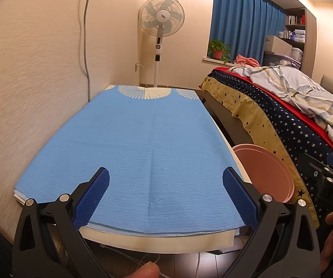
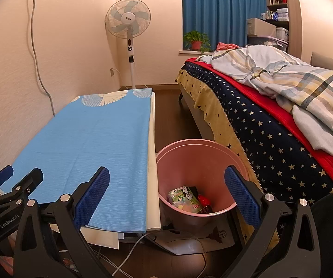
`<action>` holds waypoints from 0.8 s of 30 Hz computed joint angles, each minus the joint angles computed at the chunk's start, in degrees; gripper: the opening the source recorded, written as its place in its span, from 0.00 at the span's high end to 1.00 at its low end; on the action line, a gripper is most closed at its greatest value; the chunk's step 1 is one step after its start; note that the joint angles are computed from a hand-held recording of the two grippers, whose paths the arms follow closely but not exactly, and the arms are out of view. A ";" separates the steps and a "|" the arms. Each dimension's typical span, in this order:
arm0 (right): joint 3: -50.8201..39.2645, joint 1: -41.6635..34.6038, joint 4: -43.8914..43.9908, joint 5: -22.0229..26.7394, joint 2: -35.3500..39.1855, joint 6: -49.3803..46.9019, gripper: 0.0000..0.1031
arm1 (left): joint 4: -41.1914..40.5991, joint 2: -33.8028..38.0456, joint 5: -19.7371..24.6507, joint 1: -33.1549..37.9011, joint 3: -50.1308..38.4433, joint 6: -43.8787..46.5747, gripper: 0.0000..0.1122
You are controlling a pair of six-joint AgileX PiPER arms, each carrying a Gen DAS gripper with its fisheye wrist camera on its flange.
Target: Collect trash
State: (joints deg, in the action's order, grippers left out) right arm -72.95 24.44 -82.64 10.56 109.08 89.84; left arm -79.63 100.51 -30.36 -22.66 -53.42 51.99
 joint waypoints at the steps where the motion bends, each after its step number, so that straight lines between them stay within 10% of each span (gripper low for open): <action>1: 0.06 0.09 -0.36 0.07 0.01 0.38 0.05 | 0.07 0.01 -0.04 0.02 -0.02 -0.02 0.15; 24: 0.18 0.03 -0.93 0.02 0.01 0.97 0.05 | 0.54 0.59 0.48 0.30 -0.37 0.18 0.15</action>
State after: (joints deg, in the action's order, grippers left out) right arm -72.77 24.48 -83.56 10.57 109.09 90.81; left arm -79.09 101.10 -29.88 -22.36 -53.79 52.16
